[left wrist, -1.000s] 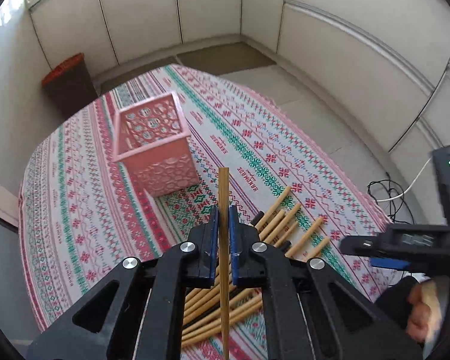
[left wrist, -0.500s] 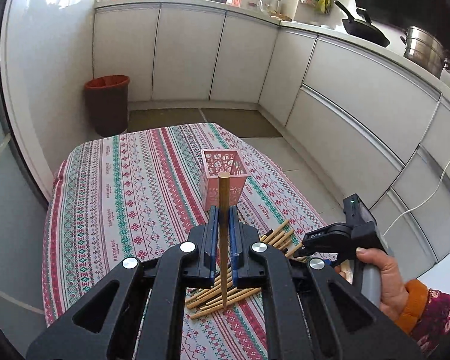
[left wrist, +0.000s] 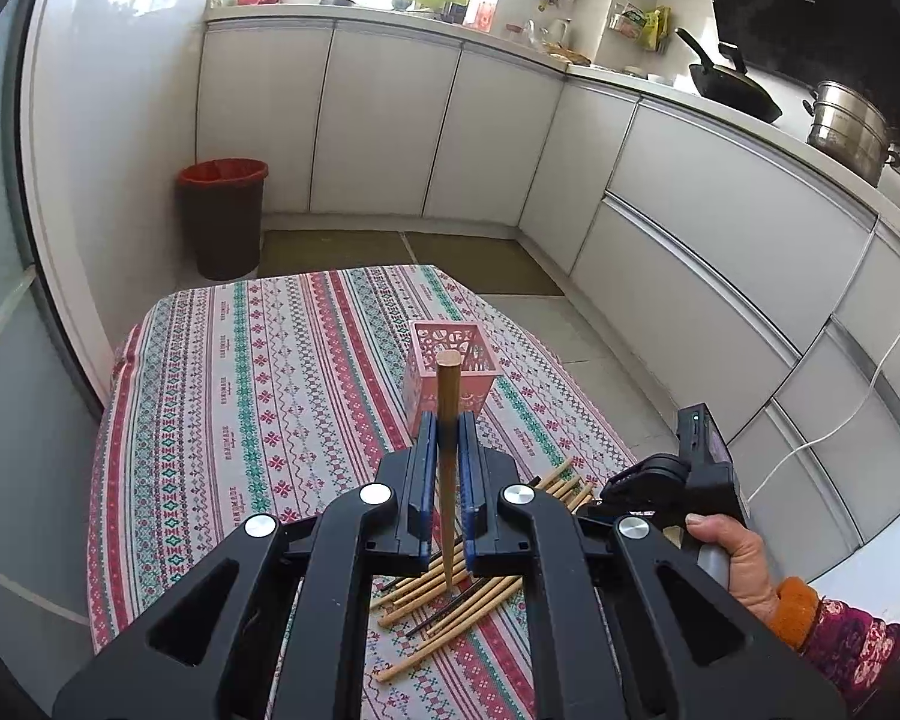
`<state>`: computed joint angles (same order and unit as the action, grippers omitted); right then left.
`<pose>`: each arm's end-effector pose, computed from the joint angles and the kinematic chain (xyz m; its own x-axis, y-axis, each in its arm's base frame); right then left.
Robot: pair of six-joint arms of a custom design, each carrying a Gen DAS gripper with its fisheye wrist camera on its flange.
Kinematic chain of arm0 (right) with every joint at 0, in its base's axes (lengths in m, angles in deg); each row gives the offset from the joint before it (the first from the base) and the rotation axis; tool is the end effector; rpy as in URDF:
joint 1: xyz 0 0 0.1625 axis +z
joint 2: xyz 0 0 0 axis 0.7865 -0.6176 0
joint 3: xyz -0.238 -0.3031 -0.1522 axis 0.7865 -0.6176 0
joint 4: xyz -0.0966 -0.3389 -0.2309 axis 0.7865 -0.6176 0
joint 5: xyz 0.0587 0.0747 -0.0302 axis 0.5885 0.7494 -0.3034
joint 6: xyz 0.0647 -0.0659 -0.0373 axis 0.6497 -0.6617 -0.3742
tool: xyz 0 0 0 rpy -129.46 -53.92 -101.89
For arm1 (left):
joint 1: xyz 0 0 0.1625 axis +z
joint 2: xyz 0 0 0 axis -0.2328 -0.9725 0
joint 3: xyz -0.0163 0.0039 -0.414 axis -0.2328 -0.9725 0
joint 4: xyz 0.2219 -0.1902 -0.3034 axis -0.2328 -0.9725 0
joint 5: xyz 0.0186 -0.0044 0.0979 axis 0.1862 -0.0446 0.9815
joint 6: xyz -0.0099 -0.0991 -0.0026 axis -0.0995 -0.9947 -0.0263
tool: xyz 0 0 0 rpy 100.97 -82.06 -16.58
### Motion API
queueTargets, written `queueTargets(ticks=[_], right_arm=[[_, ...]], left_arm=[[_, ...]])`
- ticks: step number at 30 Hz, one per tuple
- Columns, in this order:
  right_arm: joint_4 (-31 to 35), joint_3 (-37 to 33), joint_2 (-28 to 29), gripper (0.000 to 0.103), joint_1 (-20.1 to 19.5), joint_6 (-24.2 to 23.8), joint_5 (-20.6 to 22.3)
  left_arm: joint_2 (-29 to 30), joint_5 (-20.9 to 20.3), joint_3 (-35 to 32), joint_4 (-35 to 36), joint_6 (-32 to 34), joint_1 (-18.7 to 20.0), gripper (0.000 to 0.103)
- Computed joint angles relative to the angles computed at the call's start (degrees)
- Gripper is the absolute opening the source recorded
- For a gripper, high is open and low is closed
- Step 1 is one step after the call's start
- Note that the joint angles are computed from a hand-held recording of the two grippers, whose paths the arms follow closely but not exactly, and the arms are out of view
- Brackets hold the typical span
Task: Organize utensils
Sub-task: 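Hold the chopstick upright in the left tool while the right tool grasps another chopstick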
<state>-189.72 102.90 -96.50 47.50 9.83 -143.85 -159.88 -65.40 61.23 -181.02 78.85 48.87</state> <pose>0.1676 -0.5093 0.2525 -0.5907 0.8051 -0.0539 0.6671 0.4496 -0.5940 -0.3717 -0.4934 0.3022 -0.7435 0.4962 -0.4483 0.6653 0.6171 -0.4202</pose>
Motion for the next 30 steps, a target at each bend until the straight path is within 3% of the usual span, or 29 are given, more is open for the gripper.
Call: queueTargets(ticks=[6,10,14,16,19,24,30], right_arm=[[-2.9,3.1,-5.6,0.0,2.2,-4.9,-0.3],[-1.5,2.7,-8.0,0.001,4.1,-7.5,-0.1],[3.9,0.7,-7.3,0.014,2.6,-3.3,1.0],[6.6,-0.3,-5.8,0.026,1.4,-1.3,0.8],[5.9,-0.3,-3.9,0.026,0.2,0.0,1.6],[9.0,-2.5,-1.1,0.025,0.3,1.3,-3.2],[11.9,-5.2,1.8,0.022,-0.1,3.4,-5.1]], left_arm=[[0.0,1.7,0.1,-0.1,-1.1,-1.0,0.006],[0.5,2.6,-0.1,0.0,-2.0,-1.5,0.006],[0.9,3.3,-0.1,-0.2,-2.4,-2.0,0.006],[0.8,3.3,0.2,-1.3,-1.8,-2.1,0.006],[0.6,3.1,0.6,-2.0,-1.5,-1.7,0.006],[-0.1,0.7,0.1,-2.0,-2.1,-0.1,0.006],[-0.5,-2.4,-0.2,-3.0,-1.3,0.9,0.007]])
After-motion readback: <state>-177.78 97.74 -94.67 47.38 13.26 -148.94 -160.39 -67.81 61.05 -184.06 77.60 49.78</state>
